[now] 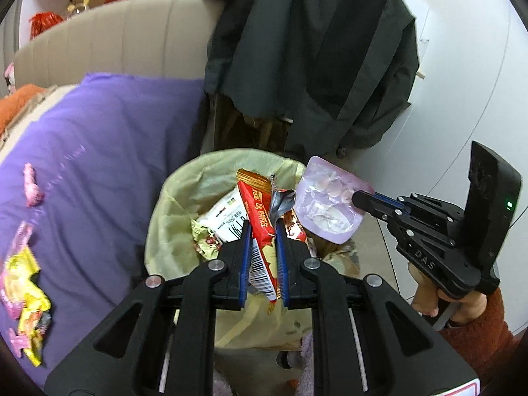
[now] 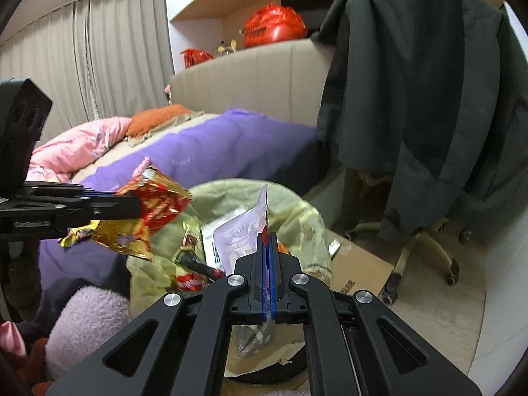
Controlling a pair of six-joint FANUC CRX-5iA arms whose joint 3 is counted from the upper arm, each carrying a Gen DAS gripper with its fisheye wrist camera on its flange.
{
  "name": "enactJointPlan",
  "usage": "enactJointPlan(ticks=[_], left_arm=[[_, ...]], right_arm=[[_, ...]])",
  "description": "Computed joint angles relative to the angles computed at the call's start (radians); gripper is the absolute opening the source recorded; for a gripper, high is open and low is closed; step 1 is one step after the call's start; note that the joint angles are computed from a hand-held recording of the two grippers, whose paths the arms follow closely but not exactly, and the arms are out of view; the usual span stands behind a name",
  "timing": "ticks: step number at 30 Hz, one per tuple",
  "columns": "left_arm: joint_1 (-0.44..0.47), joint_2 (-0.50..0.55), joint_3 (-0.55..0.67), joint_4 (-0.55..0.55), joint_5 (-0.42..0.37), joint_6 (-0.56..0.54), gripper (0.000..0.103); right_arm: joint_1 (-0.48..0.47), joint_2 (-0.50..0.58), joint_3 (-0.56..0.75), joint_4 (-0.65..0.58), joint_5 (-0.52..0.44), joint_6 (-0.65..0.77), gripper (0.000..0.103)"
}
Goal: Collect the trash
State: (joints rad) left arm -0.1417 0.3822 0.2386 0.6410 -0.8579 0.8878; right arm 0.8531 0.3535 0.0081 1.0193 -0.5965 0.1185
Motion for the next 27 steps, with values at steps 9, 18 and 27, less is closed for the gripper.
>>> enactJointPlan(ticks=[9,18,27], left_arm=[[0.004,0.099,0.096,-0.061,-0.068,0.061,0.013],[0.027,0.126,0.083,-0.022,-0.078,0.071,0.032],[0.05,0.059,-0.003,0.05,-0.02,0.017,0.044]], right_arm=[[-0.021,0.06,0.075,-0.147,0.031,0.153,0.004],[-0.007,0.103,0.141,-0.2,-0.058,0.217,0.005],[0.002,0.104,0.152,-0.172,-0.08,0.194,0.006]])
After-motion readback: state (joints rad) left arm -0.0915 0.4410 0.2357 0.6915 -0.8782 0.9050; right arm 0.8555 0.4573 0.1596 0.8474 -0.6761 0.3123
